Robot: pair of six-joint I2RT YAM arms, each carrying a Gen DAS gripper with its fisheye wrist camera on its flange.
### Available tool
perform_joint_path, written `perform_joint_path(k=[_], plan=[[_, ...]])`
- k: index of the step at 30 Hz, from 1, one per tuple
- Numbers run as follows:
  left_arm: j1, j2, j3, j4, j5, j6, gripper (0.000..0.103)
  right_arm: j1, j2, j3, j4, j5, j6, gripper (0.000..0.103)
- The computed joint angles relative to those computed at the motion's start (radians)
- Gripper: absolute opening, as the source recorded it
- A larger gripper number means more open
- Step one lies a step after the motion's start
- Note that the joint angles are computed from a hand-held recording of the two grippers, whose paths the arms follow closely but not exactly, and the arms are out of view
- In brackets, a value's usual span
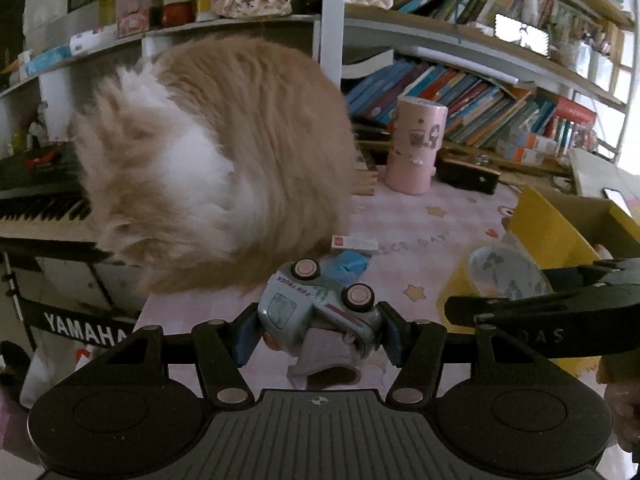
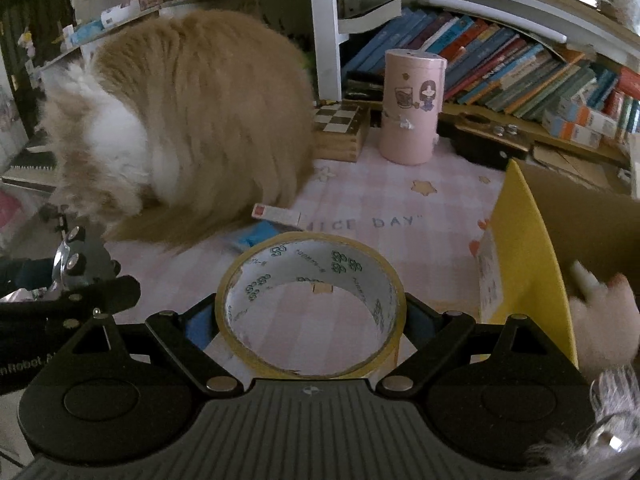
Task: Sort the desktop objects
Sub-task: 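Grasp the toy car with the left gripper while the right grasps the tape roll, then carry the toy car in the left gripper while the right carries the tape roll to the box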
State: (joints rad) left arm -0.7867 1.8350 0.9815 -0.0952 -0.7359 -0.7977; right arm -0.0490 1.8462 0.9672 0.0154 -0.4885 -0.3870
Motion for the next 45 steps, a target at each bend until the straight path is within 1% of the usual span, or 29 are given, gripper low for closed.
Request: perform_joint_path(k=[6, 12, 17, 23, 27, 33, 36, 40, 45], plan=[[-0.066, -0.081, -0.075, -0.015, -0.032, -0.02, 0.06, -0.039, -0.137, -0.155, 0.01, -0.011, 0.003, 0.091], [-0.156, -0.156, -0.144, -0.074, -0.07, -0.091, 0.06, -0.078, -0.279, -0.309, 0.006, -0.018, 0.002, 0.091], [-0.222, -0.183, -0.167, -0.12, -0.081, -0.137, 0.06, -0.109, -0.397, -0.427, -0.007, -0.022, 0.0, 0.091], [-0.294, -0.199, -0.183, -0.165, -0.096, -0.186, 0.06, -0.16, -0.517, -0.529, -0.049, -0.036, -0.022, 0.09], [-0.345, -0.197, -0.188, -0.177, -0.094, -0.199, 0.06, -0.209, -0.594, -0.59, -0.081, -0.046, -0.044, 0.09], [-0.403, -0.182, -0.196, -0.155, -0.078, -0.193, 0.06, -0.306, -0.706, -0.671, -0.136, -0.06, -0.079, 0.09], [-0.42, -0.169, -0.193, -0.127, -0.062, -0.17, 0.06, -0.376, -0.746, -0.691, -0.179, -0.072, -0.114, 0.09], [-0.428, -0.146, -0.174, -0.08, -0.034, -0.108, 0.06, -0.476, -0.78, -0.703, -0.229, -0.086, -0.156, 0.09], [-0.42, -0.109, -0.146, 0.004, 0.02, -0.002, 0.06, -0.602, -0.793, -0.7, -0.272, -0.096, -0.2, 0.09]])
